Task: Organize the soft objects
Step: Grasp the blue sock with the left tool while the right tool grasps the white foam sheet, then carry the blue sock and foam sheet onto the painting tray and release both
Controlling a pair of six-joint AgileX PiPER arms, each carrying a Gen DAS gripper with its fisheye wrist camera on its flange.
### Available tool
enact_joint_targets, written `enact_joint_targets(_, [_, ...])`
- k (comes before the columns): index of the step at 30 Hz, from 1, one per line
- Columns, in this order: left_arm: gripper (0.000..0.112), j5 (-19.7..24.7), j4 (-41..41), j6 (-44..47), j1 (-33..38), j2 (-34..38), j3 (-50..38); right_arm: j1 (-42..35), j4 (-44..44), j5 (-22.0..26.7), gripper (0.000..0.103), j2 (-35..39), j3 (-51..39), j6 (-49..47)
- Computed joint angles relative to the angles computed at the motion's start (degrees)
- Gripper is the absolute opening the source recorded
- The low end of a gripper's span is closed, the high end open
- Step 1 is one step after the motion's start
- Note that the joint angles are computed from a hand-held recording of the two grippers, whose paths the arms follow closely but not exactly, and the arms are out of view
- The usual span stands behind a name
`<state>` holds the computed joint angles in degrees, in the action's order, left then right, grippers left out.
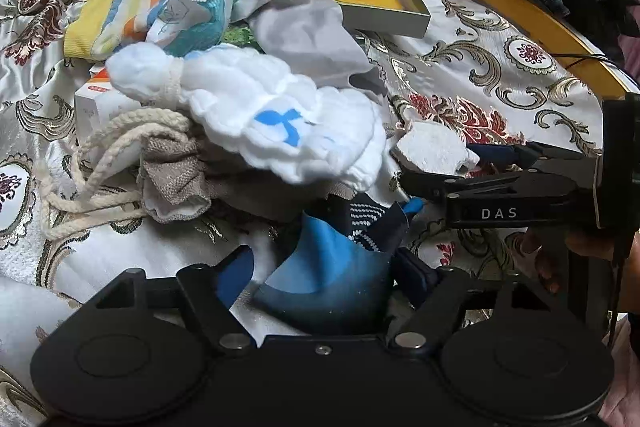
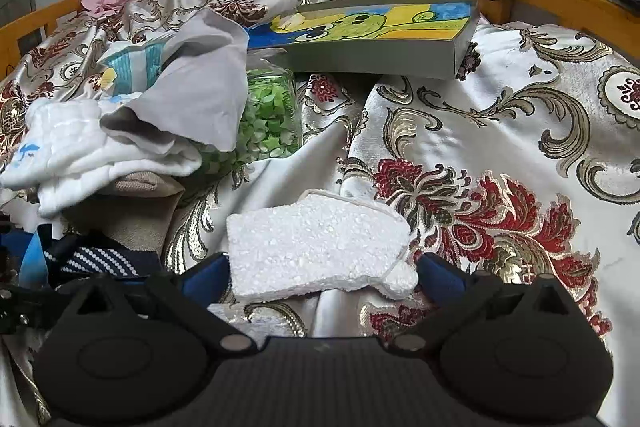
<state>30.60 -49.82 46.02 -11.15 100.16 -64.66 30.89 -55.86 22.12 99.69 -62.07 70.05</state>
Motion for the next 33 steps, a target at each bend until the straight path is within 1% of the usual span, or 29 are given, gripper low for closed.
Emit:
enact_joint_targets(3, [0.075,0.66,-0.2,-0.6,0.31,0.43,-0.33,0.19,-2.18,-0.24,0.097,-0.67,0.73,3.35])
enact_joint_targets(5, [0.072,0.82,-1.31,-0.48,0.74,0.49,-0.16,0.14,-2.39,-0.38,0.096,-0.95,0.91,3.85])
enact_joint_targets(6, [0.066,0.61,-1.72,-0.76,0.93,0.39,0.06,0.2,-2.84,-0.38,0.096,-1.05,1.0,4.28])
enact_joint_targets(7, [0.057,0.32,-2.12,-1.11,1.13,0.26,0.35,0.41,-3.68,-0.12,0.096,-1.09,1.11,4.96])
enact_joint_targets(8, [0.051,0.11,-2.3,-1.67,1.38,0.14,0.66,0.69,-4.33,0.26,0.096,-1.03,1.07,5.47])
enact_joint_targets(9, [0.04,0.24,-2.44,-2.37,1.71,0.0,0.84,0.93,-5.19,0.37,0.096,-1.03,1.21,6.22])
enact_joint_targets(10, [0.034,0.64,-2.9,-2.6,2.11,-0.08,0.99,1.04,-5.22,0.36,0.096,-1.05,1.19,6.01])
enact_joint_targets(12, [0.029,1.01,-3.35,-2.29,2.55,-0.34,1.35,1.37,-5.89,0.47,0.096,-1.13,1.24,6.27])
enact_joint_targets(15, [0.015,-0.25,-4.0,-1.11,2.08,-1.2,2.42,1.84,-7.02,0.44,0.096,-1.5,1.57,6.81])
enact_joint_targets(16, [0.012,-0.87,-4.5,-0.64,1.89,-1.76,3.03,2.32,-7.9,0.94,0.096,-1.77,1.76,7.63])
enact_joint_targets(19, [0.01,-3.0,-7.8,2.26,1.36,-4.72,6.55,2.93,-10.85,1.11,0.096,-3.53,2.85,10.88])
enact_joint_targets(20, [0.009,-4.73,-10.82,5.04,0.99,-6.4,8.68,3.32,-12.53,1.21,0.096,-4.54,3.48,12.85])
enact_joint_targets(21, [0.009,-6.71,-15.75,9.52,0.59,-8.35,11.13,3.81,-14.59,1.48,0.096,-5.61,4.16,15.14])
enact_joint_targets(23, [0.009,-7.79,-21.72,15.06,0.01,-11.14,13.49,5.0,-19.27,2.4,0.096,-7.54,5.59,20.16])
enact_joint_targets(25, [0.009,-9.04,-24.24,17.08,-1.06,-13.27,14.36,5.97,-23.42,3.58,0.096,-9.16,6.68,24.33])
enact_joint_targets(27, [0.009,-9.16,-27.41,19.15,-1.7,-15.07,14.7,6.71,-26.59,4.73,0.096,-10.63,7.52,27.49])
enact_joint_targets(29, [0.009,-10.53,-27.97,18.93,-2.73,-16.42,14.06,6.77,-28.49,5.47,0.096,-11.44,7.62,29.38])
enact_joint_targets(31, [0.009,-12.3,-26.48,16.04,-4.06,-16.55,12.19,6.62,-30.71,6.16,0.096,-11.89,7.65,31.72])
enact_joint_targets(33, [0.009,-12.65,-23.9,11.83,-4.06,-15.43,8.88,5.63,-33.25,6.11,0.096,-11.75,6.91,34.02])
